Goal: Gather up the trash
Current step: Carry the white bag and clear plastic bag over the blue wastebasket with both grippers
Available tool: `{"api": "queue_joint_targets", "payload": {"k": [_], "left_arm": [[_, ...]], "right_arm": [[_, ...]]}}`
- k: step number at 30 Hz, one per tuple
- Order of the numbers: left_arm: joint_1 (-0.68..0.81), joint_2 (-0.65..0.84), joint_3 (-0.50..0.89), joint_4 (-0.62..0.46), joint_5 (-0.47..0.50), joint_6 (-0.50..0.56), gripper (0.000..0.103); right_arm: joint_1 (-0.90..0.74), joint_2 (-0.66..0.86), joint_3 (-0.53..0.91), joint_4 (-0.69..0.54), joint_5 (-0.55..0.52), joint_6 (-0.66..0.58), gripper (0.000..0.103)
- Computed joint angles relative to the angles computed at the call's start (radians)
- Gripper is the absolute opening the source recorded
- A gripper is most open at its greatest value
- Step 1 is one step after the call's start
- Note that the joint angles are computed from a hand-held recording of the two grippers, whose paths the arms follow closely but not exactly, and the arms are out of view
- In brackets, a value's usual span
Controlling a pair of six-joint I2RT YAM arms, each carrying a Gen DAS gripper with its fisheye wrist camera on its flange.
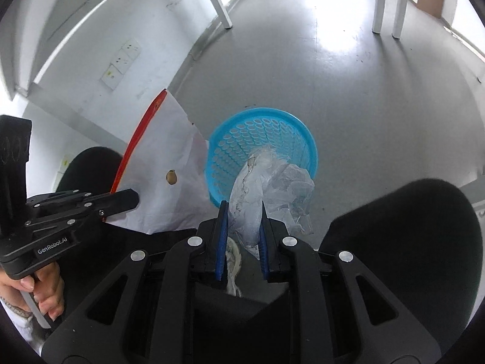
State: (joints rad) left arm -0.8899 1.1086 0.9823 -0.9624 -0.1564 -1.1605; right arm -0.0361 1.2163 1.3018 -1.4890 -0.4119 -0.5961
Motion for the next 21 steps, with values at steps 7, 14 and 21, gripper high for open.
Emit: {"api": "queue_joint_targets", "payload": {"k": [7,14,21], "left_arm": [[0.104,0.022,-0.03,0.041,0.079,0.019,0.0],[0.242,0.109,-0.056,0.125,0.153,0.093,0.0],[0.312,0.184,-0.072,0.195,0.205,0.123,0.0]], "right_arm": [[0.111,0.083,-0.03,0.134,0.047,0.141,0.016],[0.169,0.215,-0.045,0.259,0.072,0.28,0.016],[0.187,0.326,-0.034,0.327,0.111,0.38,0.016]]}}
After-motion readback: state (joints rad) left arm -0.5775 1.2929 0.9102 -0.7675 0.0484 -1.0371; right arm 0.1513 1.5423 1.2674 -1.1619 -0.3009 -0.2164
